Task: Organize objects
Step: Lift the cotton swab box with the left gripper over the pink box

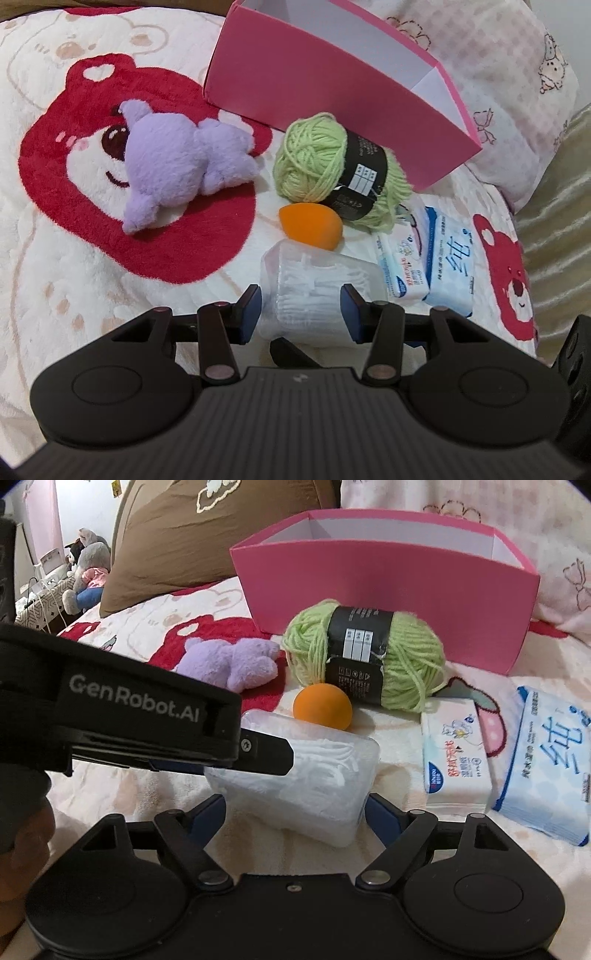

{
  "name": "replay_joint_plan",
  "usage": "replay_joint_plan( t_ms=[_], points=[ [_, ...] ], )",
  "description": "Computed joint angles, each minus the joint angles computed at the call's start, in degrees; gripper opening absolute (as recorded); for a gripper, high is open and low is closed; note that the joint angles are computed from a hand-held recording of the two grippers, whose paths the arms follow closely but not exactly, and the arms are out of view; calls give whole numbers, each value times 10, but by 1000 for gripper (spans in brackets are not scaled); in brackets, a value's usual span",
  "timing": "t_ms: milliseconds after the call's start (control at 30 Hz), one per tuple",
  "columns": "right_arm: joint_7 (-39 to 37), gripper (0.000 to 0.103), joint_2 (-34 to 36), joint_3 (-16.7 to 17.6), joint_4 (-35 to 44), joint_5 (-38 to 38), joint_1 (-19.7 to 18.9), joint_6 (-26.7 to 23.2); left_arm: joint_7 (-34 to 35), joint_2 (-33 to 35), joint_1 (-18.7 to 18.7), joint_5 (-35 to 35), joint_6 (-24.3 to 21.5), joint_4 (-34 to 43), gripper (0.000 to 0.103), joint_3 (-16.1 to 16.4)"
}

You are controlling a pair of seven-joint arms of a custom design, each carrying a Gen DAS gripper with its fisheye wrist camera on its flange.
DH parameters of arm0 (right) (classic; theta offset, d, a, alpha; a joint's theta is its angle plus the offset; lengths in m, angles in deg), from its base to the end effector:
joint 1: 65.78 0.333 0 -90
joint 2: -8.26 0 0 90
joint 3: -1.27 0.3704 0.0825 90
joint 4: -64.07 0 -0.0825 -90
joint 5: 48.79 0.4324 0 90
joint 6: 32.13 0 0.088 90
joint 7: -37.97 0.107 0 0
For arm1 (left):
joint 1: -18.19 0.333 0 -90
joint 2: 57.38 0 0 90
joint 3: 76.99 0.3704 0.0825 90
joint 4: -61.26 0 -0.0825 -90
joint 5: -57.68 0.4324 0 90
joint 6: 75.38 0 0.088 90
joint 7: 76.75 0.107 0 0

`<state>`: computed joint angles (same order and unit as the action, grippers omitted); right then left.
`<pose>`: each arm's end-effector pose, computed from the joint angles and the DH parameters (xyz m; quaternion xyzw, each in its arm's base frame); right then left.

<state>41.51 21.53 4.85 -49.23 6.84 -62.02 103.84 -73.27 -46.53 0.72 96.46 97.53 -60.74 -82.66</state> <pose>0.6625 0.0925 0.3963 -0.8884 0.2797 -0.0366 0.3621 0.5795 -0.2953 0.4119 -0.7967 0.4882 -0.3458 0.0857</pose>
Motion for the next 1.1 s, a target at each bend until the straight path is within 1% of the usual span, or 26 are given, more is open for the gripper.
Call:
replay_joint_plan(
  t_ms=[133,333,533,867,900,967,1033,1100],
  points=[
    [-28,86,-13,1,-10,10,-1,7,0,-13,0,0,-7,-4,45,-4],
    [-52,86,-36,-6,-24,21,1,5,30,-35,13,-31,-16,-14,45,-27],
    [-60,87,-49,-19,-17,29,-7,-46,35,-59,14,-15,-39,-14,45,-38],
    [-63,89,-72,-31,-16,44,-11,-77,11,-86,23,26,-68,-8,45,-55],
    [-66,89,-76,-32,-18,48,-10,-75,-1,-87,23,38,-74,-3,45,-56],
    [-66,89,-83,-33,-21,54,-8,-68,-19,-85,19,63,-100,10,45,-61],
    [-55,89,-86,-33,-22,50,-4,-60,-16,-84,16,70,-129,22,45,-66],
    [-44,89,-85,-34,-19,52,-2,-64,0,-83,16,63,-142,30,45,-68]
  ],
)
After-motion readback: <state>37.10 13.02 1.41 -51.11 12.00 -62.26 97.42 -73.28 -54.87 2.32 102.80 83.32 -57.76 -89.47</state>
